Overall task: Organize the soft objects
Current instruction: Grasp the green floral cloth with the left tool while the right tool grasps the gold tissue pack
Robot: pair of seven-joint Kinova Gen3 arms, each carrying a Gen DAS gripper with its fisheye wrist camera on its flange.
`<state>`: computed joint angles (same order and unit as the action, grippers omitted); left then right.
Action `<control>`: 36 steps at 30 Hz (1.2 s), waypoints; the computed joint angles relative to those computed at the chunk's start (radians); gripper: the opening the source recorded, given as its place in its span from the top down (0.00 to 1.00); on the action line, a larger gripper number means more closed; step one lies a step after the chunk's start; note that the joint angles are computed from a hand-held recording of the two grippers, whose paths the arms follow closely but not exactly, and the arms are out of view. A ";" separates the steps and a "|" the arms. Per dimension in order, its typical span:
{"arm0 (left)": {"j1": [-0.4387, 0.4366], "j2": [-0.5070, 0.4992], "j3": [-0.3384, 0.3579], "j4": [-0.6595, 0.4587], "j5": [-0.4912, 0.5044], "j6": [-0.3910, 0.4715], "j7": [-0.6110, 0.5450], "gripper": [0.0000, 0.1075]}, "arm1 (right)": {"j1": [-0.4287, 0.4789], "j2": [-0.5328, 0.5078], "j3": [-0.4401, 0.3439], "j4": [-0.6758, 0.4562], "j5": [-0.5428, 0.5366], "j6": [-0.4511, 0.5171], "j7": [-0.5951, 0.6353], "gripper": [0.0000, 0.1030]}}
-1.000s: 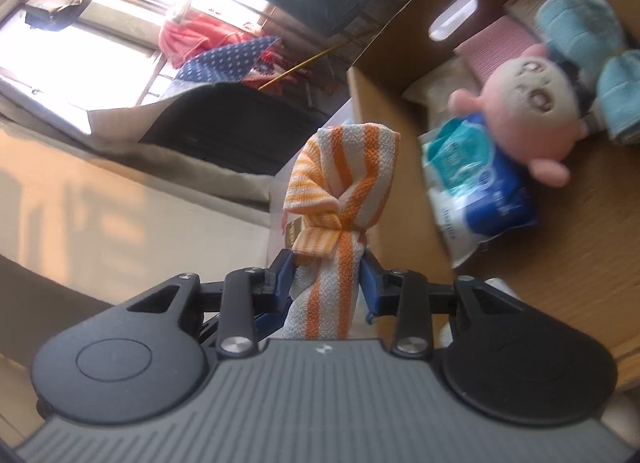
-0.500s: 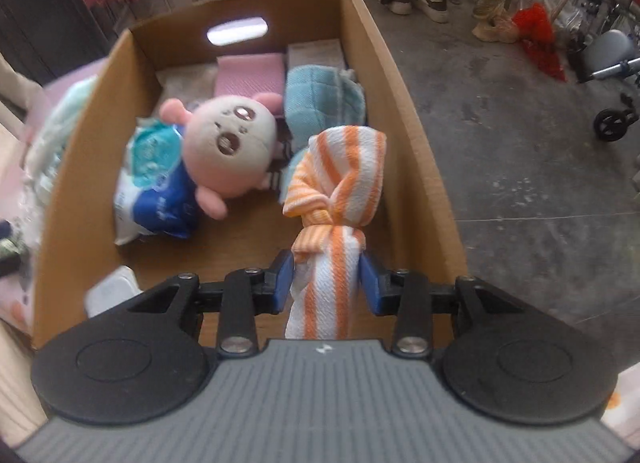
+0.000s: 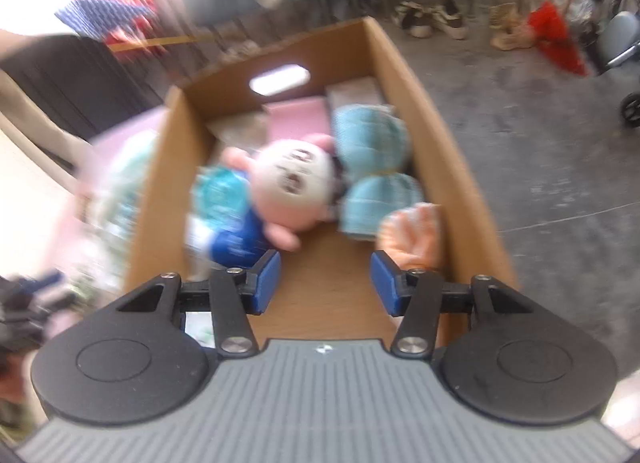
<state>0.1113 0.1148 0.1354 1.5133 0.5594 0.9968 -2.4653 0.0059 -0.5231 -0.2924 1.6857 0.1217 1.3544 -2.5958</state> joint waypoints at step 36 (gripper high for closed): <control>-0.072 0.094 -0.004 0.162 -0.101 -0.354 -0.098 0.31 | -0.281 0.968 0.151 -0.711 -0.349 -0.346 0.515 0.23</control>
<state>0.0393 0.2088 0.1315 1.6752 0.4588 0.6425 -2.5630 -0.2752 0.4447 -0.1415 0.9742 -0.2271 1.0086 -2.0812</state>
